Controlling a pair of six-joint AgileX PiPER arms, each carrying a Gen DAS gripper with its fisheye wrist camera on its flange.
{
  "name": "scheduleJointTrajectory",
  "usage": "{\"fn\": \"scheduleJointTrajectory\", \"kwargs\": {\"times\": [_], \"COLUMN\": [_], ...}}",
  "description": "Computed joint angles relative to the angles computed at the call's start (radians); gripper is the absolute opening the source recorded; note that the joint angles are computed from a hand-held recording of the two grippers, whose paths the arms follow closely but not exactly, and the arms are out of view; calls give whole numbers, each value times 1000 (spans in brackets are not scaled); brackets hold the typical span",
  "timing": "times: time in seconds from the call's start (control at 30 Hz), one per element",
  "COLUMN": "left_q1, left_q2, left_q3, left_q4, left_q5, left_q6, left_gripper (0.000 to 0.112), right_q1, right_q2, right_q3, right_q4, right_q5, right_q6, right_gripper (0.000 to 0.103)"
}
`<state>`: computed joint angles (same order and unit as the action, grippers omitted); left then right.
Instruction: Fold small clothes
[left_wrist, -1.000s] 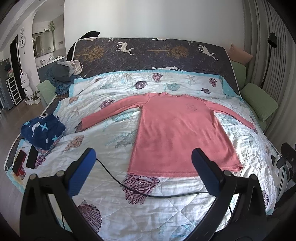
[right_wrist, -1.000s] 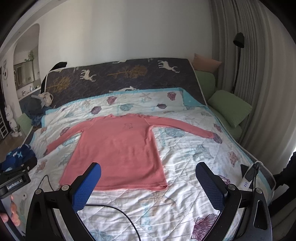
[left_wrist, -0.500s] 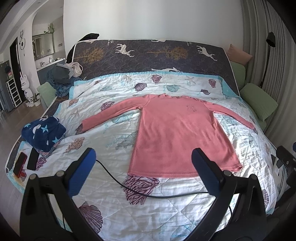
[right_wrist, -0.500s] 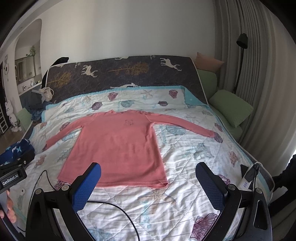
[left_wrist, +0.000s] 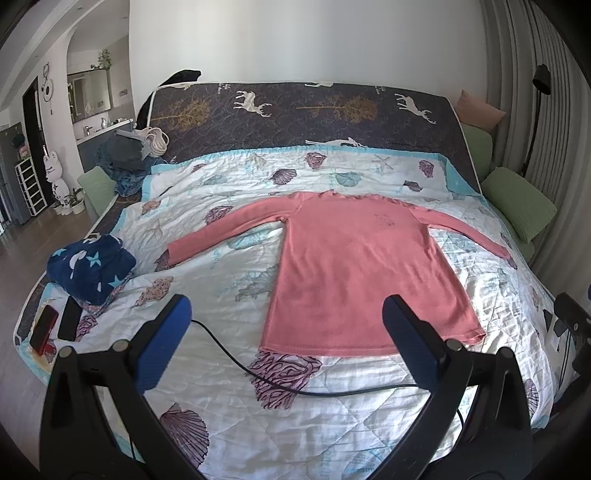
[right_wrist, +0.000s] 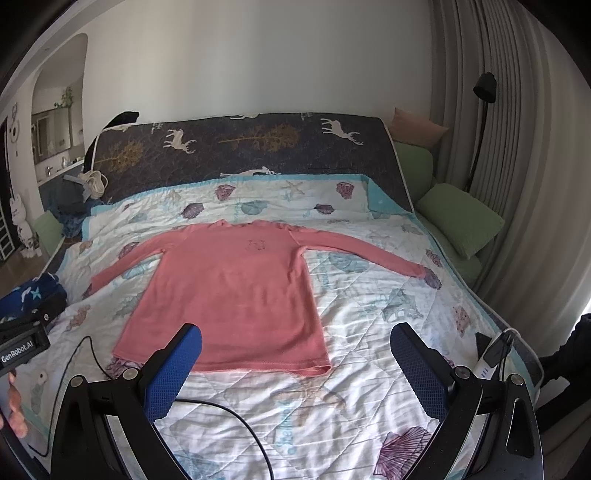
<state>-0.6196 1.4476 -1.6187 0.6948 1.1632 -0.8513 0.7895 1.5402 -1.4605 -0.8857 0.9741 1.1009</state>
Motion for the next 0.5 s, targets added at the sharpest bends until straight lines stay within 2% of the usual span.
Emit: {"fn": "scheduleJointTrajectory", "kwargs": {"times": [0.3,0.5], "left_q1": [-4,-25], "left_q2": [19,121], "left_q3": [-47,-186], "left_q4": [19,36], "left_q5": [22,39], "left_q6": [23,117], "left_gripper": [103,103], "right_q1": [-17,-129], "right_q2": [-5,-36], "right_q3": [0,52], "right_q4": [16,89], "right_q5": [-17,-168], "right_q6": [-16,-85], "right_gripper": [103,103]}}
